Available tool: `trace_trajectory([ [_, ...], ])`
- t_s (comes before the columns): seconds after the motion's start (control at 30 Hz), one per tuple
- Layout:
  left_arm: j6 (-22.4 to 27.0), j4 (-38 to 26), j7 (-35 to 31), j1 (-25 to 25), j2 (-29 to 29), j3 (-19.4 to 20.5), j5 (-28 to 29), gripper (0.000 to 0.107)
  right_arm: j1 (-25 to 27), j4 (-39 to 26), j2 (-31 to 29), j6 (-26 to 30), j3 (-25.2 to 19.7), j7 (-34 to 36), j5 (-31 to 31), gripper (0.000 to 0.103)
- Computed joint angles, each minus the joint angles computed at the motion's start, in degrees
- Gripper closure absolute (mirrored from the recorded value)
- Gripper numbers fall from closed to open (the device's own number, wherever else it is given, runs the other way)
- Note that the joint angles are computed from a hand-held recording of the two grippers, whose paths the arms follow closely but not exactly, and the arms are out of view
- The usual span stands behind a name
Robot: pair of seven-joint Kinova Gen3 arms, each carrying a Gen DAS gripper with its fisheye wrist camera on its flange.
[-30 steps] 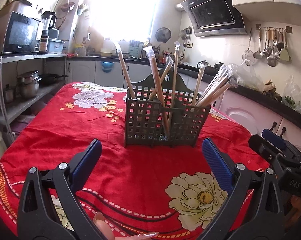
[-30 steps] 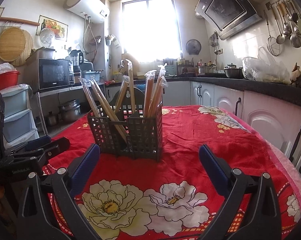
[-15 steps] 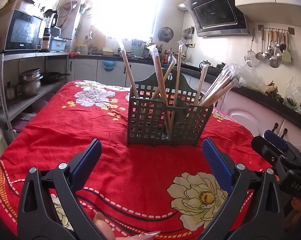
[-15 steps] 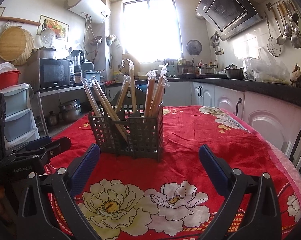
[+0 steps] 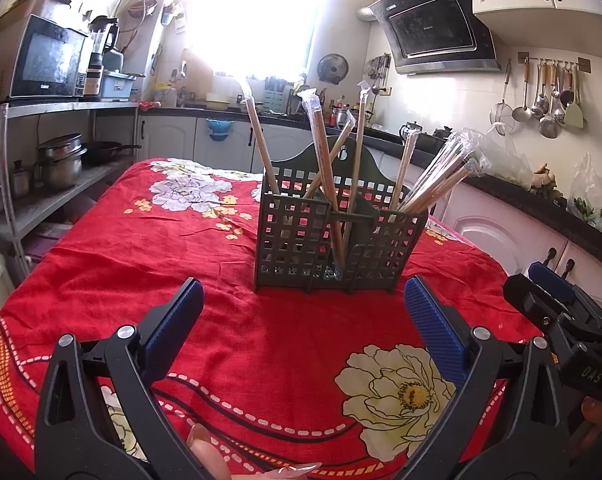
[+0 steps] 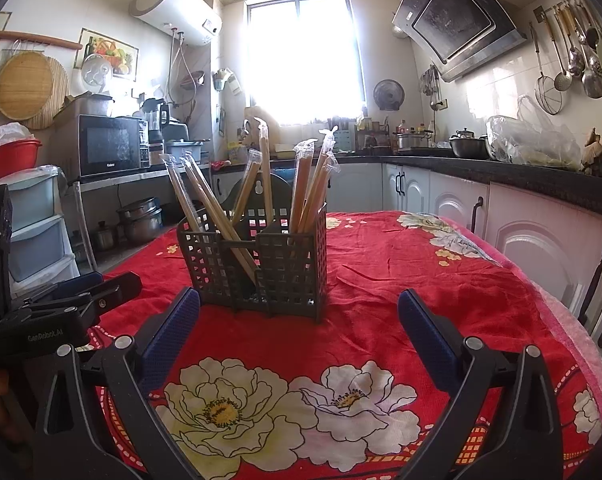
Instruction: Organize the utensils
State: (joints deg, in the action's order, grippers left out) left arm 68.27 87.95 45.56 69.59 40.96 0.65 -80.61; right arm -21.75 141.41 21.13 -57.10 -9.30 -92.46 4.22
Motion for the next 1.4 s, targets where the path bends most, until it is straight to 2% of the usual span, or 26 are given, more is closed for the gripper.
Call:
trace_trajectory([
  [1.23, -0.4, 0.64, 0.91, -0.34, -0.54, 0.32, 0.2, 0.015, -0.28, 0.2, -0.02, -0.07, 0.02, -0.03, -0.5, 0.006],
  [1.4, 0.8, -1.43, -1.43, -0.83, 0.01, 0.51, 3.09, 0.015, -0.26, 0.16, -0.06, 0.06, 0.02, -0.04, -0.48, 0.006],
])
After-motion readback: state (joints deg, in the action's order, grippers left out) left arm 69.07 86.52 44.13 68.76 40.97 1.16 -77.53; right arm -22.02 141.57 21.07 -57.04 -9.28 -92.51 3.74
